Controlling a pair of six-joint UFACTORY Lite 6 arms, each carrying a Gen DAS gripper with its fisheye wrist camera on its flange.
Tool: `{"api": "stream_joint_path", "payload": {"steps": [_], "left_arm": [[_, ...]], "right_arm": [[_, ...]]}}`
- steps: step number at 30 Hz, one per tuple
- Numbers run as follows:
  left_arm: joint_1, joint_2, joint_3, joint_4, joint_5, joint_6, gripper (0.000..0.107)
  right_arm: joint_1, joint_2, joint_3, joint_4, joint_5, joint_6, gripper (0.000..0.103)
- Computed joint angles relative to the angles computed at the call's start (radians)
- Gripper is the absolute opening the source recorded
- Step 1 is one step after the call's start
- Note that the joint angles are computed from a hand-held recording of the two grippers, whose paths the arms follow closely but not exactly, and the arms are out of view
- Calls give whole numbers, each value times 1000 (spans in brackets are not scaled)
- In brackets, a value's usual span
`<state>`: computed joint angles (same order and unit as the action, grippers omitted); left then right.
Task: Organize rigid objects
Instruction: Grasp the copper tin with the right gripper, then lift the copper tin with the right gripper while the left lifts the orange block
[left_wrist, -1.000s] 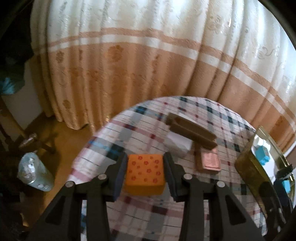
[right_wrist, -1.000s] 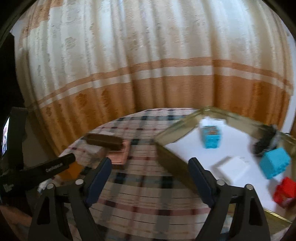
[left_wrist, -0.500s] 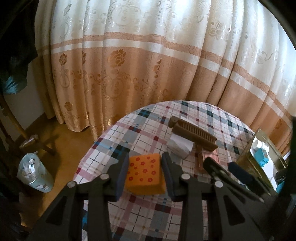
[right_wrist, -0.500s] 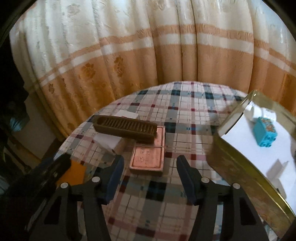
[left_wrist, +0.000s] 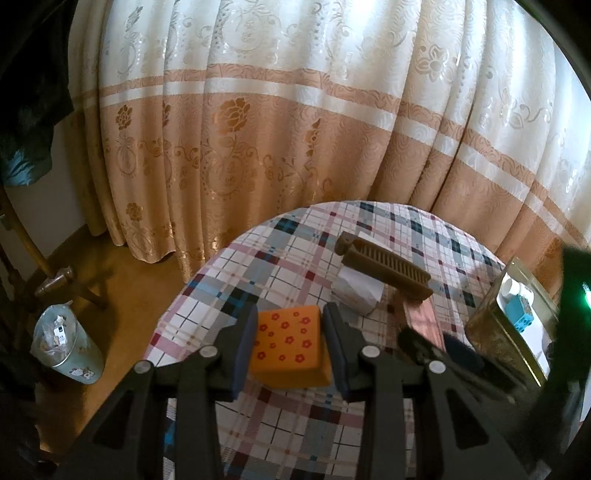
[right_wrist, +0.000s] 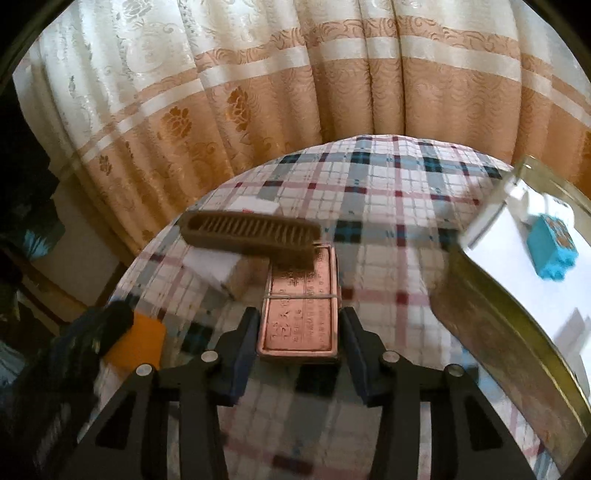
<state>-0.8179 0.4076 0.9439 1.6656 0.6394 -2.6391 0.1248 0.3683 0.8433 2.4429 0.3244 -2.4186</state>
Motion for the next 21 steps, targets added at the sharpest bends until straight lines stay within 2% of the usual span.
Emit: {"api": "stream_joint_path", "payload": {"steps": [5,11,14,17,21], "left_arm": [[-13,14,21,-37,12,54,36],[-44,38,54,-86,39,106,36],[-39,15,17,-32,28,41,36],[-34,-26,-50,78,21,-101,30],[-53,-33,-59,44,67,-109,30]], "right_arm": [[-101,-124,-175,-130,94,60,47],[-222,-212,-293,-219,204,105,47],[-250,-261,-336,-212,234,89,47],[-254,-301,-367,-180,255,61,47],[-291,-351,-409,-177,303,48,47]]}}
